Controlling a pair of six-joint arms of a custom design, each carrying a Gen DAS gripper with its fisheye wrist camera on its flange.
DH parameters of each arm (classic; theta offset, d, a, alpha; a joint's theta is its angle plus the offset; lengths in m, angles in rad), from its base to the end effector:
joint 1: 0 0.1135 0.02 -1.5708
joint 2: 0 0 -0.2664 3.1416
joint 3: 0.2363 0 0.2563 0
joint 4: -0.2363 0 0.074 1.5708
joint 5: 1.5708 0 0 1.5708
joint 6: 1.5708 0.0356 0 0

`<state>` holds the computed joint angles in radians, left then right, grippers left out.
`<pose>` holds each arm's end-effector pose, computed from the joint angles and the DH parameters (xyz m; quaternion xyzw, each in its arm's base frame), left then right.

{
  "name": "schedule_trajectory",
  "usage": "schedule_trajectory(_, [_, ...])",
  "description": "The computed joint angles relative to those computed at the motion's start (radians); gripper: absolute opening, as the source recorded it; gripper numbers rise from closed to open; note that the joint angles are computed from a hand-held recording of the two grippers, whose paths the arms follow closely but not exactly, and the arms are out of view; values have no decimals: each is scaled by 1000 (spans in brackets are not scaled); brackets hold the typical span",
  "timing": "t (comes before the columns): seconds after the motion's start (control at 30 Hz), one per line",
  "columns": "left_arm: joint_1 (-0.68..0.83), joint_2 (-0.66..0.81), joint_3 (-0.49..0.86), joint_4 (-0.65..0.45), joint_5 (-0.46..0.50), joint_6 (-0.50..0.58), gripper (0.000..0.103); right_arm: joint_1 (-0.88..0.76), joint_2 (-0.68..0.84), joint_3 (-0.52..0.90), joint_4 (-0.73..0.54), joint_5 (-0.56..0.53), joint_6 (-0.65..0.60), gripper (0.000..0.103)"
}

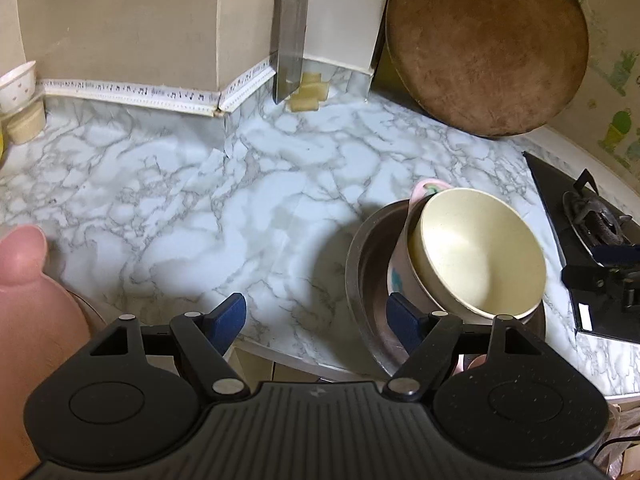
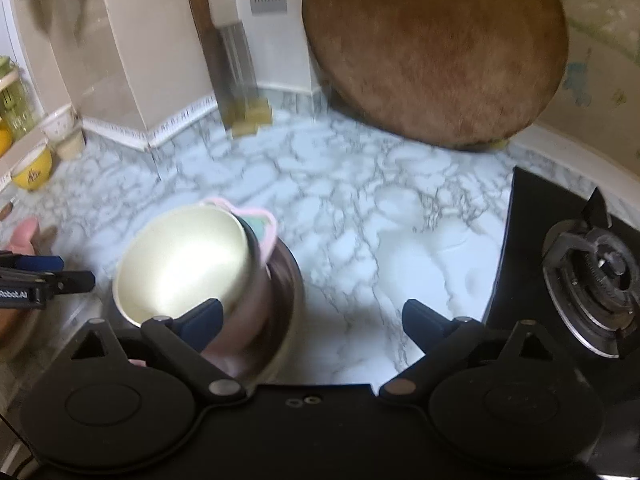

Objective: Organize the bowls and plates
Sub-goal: 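Move both grippers to the rim of the steel bowl, then close both grippers on the steel bowl rim holding the nested stack, then lift the nested bowl stack and carry it to the plate stack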

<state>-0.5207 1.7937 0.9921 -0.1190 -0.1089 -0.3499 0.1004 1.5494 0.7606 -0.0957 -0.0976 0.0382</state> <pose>0.3155 -0.1765 0.1489 0.0634 0.9442 -0.0877 0.3109 0.2999 0.0337 0.1607 -0.0456 0.9396 0.0691 0.3321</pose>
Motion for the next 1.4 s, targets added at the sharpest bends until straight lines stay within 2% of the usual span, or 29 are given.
schedule_trajectory(0.17, [-9,79,57,-14,-1,-37,77,-33,139,57,1,-50,-26,80])
schedule_trajectory(0.37, [-5,158,121,-44,24,-84,76,-52,257,129,-25,-106,-1,71])
schedule_trajectory(0.5, [0,196,162,-65,48,-94,63,-39,297,166,-50,-114,-4,58])
schedule_trajectory(0.57, [0,205,168,-64,57,-96,61,-34,315,181,-60,-116,1,52])
schedule_trajectory(0.9, [7,217,185,-60,79,-107,60,-38,332,207,-88,-152,-2,44])
schedule_trajectory(1.1, [29,226,187,-62,133,-150,59,-54,330,192,-68,-187,13,35])
schedule_trajectory(1.2, [25,230,193,-71,144,-163,48,-47,331,190,-67,-187,20,32])
schedule_trajectory(1.23, [23,232,199,-80,142,-173,37,-43,331,189,-65,-188,25,31])
schedule_trajectory(1.27, [23,235,205,-88,144,-177,33,-41,331,189,-65,-189,30,29])
schedule_trajectory(1.4, [27,237,211,-97,155,-200,25,-35,330,188,-67,-195,42,22])
